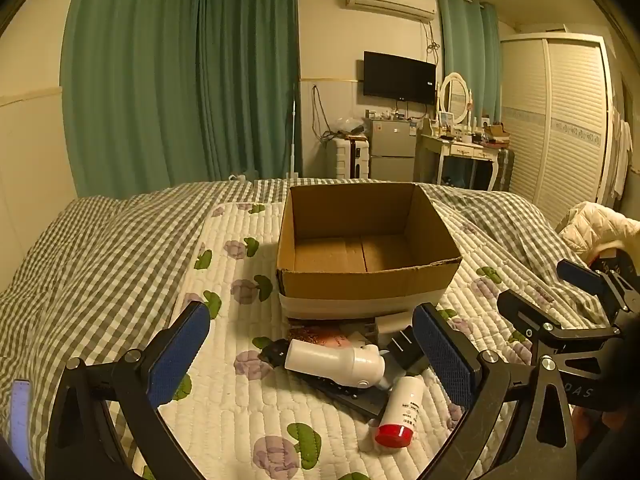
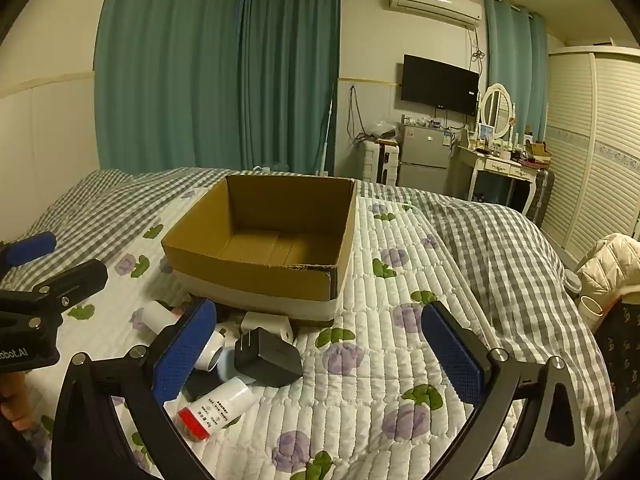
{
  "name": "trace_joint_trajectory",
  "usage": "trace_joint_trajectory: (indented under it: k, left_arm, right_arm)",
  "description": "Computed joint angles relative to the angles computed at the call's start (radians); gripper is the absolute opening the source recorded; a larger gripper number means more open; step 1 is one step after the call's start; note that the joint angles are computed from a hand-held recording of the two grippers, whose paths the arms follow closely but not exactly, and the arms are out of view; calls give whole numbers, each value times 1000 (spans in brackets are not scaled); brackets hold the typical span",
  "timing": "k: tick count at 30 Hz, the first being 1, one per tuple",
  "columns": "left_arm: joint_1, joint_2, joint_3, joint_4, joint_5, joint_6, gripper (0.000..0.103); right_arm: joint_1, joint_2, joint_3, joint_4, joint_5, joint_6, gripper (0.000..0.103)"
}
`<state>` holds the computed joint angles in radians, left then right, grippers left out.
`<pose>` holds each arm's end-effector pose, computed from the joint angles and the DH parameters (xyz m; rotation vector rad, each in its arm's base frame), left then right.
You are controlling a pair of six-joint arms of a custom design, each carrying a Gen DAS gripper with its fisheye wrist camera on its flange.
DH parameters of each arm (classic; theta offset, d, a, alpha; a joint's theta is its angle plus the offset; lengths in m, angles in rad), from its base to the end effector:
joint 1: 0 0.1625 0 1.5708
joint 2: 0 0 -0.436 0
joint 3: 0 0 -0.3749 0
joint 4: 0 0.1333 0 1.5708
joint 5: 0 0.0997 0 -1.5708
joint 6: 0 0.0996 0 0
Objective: Organize rigid objects
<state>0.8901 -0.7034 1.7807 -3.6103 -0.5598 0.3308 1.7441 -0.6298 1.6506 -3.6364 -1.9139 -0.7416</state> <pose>-0.2150 -0.6114 0.1659 0.4650 2.0366 -1.2250 0.2155 -0.6521 0.1388 0.8064 -2.1552 1.1542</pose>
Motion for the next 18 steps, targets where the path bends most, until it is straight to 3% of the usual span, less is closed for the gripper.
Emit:
trace_joint_trajectory:
  k: [18]
  left_arm:
    - [-16,-3,6,6,18,-19,103]
  right_arm:
    - [-4,-8,-6,37,3,12,103]
